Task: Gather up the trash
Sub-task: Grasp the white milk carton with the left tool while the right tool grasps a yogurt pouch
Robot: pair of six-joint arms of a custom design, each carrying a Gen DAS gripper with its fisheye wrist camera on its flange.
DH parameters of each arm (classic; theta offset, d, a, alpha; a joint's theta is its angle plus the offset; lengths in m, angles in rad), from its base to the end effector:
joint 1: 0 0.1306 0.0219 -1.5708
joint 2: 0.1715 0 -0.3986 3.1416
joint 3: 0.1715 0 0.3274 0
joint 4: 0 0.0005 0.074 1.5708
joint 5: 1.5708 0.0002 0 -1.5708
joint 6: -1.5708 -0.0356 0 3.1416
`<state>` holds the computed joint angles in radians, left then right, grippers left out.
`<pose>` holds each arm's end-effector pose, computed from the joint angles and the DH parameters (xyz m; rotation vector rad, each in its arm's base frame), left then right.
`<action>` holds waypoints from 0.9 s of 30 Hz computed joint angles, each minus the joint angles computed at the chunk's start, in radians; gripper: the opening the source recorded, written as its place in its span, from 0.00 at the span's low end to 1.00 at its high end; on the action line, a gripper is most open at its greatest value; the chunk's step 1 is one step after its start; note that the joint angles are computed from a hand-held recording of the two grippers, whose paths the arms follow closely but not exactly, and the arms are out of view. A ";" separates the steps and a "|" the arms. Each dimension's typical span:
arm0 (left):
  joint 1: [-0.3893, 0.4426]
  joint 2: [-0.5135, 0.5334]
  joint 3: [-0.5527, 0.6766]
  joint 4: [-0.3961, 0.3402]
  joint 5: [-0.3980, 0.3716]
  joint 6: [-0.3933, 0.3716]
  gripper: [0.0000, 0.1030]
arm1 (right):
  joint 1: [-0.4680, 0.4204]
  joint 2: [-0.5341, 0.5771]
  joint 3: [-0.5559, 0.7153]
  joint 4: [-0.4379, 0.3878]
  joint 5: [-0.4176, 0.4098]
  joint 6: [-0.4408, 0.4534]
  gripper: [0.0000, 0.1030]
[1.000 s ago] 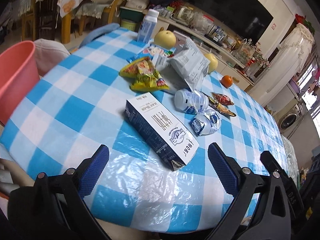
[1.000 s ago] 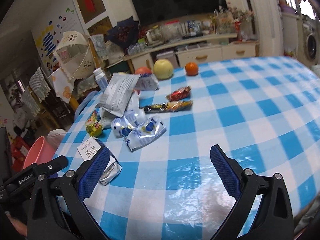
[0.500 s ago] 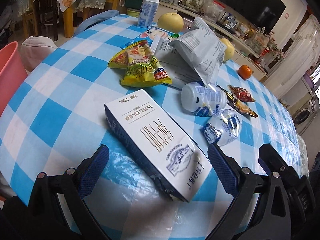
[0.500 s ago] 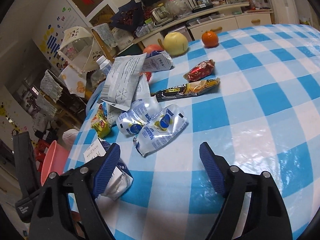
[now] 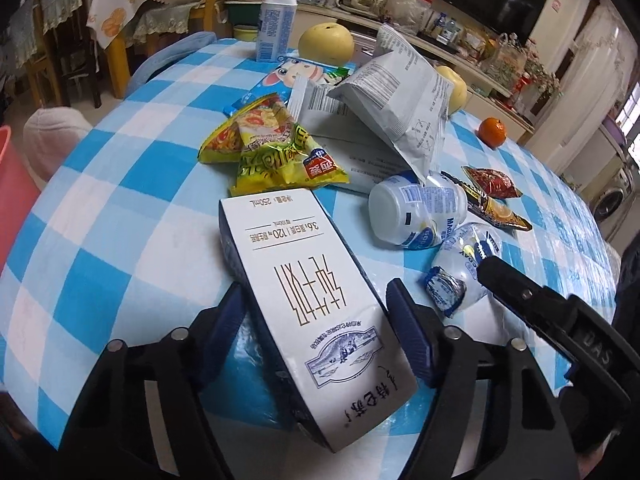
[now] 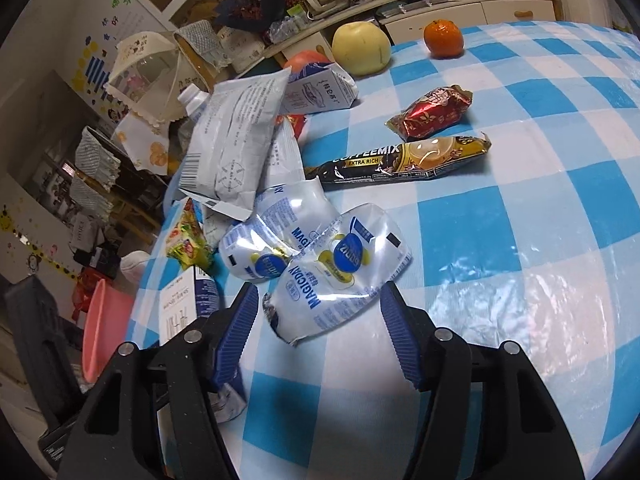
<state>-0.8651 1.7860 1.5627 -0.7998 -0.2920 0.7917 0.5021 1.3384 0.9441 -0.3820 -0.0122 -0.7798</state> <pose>0.3626 -0.4105 0.3349 -0.0117 2.5508 -0.2742 0.3314 0.1818 0.3258 0.3315 2.4169 0.6239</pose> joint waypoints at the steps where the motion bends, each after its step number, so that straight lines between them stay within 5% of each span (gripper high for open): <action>1: 0.003 0.000 0.000 0.002 0.001 -0.018 0.67 | 0.001 0.013 0.011 -0.013 0.009 -0.002 0.72; 12: 0.030 0.006 -0.012 0.060 0.030 -0.259 0.67 | 0.054 0.122 0.149 -0.161 0.194 0.143 0.77; 18: 0.044 -0.001 -0.029 0.084 0.056 -0.322 0.70 | 0.074 0.148 0.178 -0.207 0.261 0.198 0.74; 27: 0.053 -0.029 -0.066 0.096 0.075 -0.328 0.65 | 0.097 0.149 0.191 -0.243 0.286 0.217 0.50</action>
